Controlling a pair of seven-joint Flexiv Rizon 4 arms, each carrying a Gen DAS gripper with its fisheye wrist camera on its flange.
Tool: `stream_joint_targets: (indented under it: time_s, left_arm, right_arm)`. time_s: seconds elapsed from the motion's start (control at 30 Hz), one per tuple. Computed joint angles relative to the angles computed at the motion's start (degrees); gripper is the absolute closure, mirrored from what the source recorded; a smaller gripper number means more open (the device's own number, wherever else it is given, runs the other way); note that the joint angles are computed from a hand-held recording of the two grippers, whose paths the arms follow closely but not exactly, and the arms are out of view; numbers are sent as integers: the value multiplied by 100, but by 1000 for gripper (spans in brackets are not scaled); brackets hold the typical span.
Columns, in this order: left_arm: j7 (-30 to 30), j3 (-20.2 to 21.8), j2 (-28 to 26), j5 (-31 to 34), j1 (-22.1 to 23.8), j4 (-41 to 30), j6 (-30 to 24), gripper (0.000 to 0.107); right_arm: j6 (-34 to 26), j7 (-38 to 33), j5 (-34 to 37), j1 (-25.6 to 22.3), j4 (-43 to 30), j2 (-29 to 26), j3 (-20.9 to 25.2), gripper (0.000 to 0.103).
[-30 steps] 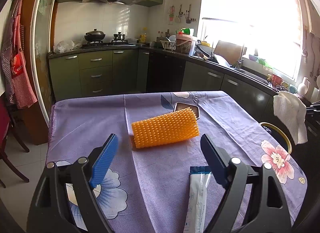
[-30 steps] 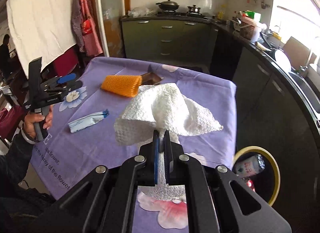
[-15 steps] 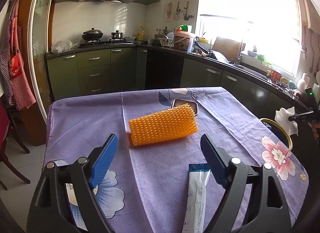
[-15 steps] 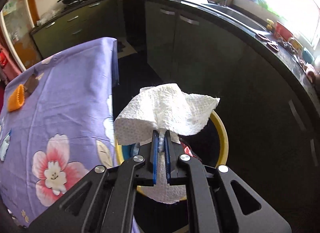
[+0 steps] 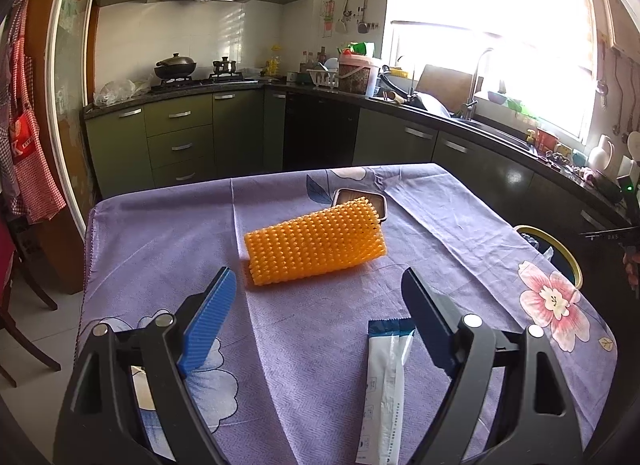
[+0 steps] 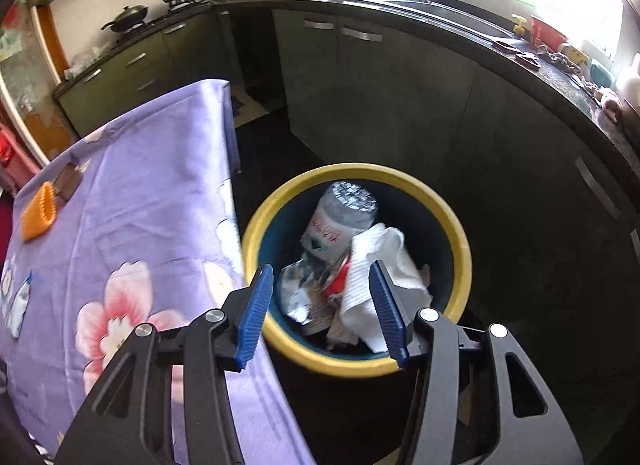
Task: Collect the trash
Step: 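Grasp the white-and-blue sachet with the left gripper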
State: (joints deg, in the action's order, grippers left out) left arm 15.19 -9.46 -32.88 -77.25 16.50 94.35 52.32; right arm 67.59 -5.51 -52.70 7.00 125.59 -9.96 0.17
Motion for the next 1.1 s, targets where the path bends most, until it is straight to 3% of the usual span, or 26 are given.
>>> stream_joint_targets:
  time_s: [0.2,0.37,0.57,0.63,0.8,0.9,1.0,1.1]
  left_arm:
    - [-109,164,78,919,-56,139,-358,24]
    - [-650,427,79,2290,-198,180,-516,25]
    - [-1746,553,-189,3488,-124,-274,-1065,43]
    - [-1958,535,-252,3690,-93,-380,-1152,52]
    - [-2019,436,-221,3863,-22,-340,-1074,57]
    - [-2051,429,-168,3917,-41,-249,-912,61]
    - [-2116,435,-109,3947,-56,-151,-755,70]
    - [-2150,432,-60,3965,-39,-82,-706,80]
  right_arm:
    - [-146,752,-719,320,261,124,209,44]
    - [287,1219,-923,354,334,-30,213,43]
    - [753,1625,-1427,362,320,-172,57,41]
    - [890,1689,-1518,352,285,-235,31,39]
    - [1156,1891,-1751,330,275,-300,-48,38]
    - [1369,2309,-2253,279,288,-287,-153,38]
    - [1650,2809,-2857,91,249,-331,-179,38]
    - [1787,2900,-2976,-61,186,-449,-103,38]
